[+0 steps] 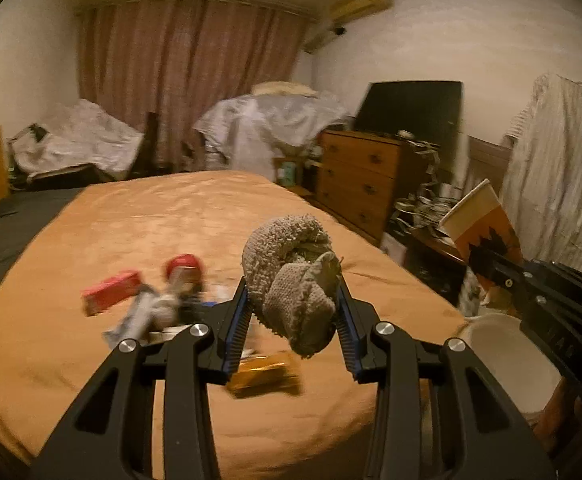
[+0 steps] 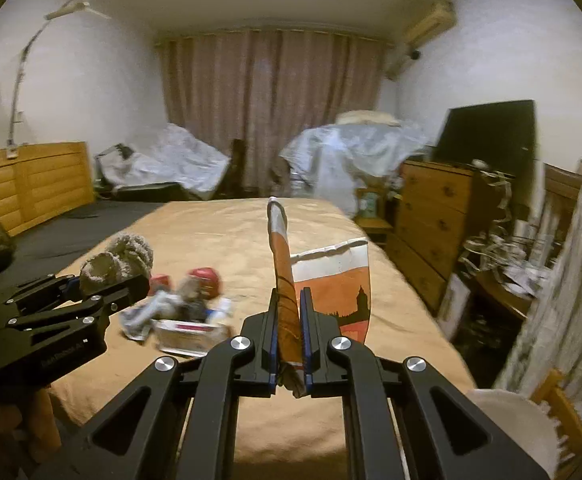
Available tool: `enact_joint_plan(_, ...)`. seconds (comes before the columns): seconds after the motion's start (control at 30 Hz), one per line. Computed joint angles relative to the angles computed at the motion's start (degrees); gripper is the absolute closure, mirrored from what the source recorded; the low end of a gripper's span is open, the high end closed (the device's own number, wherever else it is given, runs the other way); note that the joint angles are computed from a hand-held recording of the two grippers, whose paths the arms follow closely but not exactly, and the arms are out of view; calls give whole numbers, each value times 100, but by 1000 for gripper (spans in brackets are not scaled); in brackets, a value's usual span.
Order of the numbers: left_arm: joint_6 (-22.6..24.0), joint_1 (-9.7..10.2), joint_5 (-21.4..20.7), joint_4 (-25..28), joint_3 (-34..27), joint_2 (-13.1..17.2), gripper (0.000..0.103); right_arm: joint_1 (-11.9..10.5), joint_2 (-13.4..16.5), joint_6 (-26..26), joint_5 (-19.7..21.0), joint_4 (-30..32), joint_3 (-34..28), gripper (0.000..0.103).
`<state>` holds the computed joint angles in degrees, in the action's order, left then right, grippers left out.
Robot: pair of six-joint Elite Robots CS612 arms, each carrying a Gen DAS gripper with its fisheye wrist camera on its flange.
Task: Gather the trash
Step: 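Carry the towel and tube to the white bucket with both tools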
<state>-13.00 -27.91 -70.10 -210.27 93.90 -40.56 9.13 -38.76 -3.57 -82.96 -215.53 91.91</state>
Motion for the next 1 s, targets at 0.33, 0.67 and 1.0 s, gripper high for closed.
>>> enact_joint_plan(0.33,338,-308,-1005,726,-833,345,65,-852,-351,80,-294,231,694,93)
enact_joint_plan(0.67,583,-535,-2168,2241,-1888,824,65,-1850,-447,255,480,2288,570,93)
enact_joint_plan(1.0,899,-606,-2493,3835,-2699,1253,65,-1944,-213,268,949,3883,198,93)
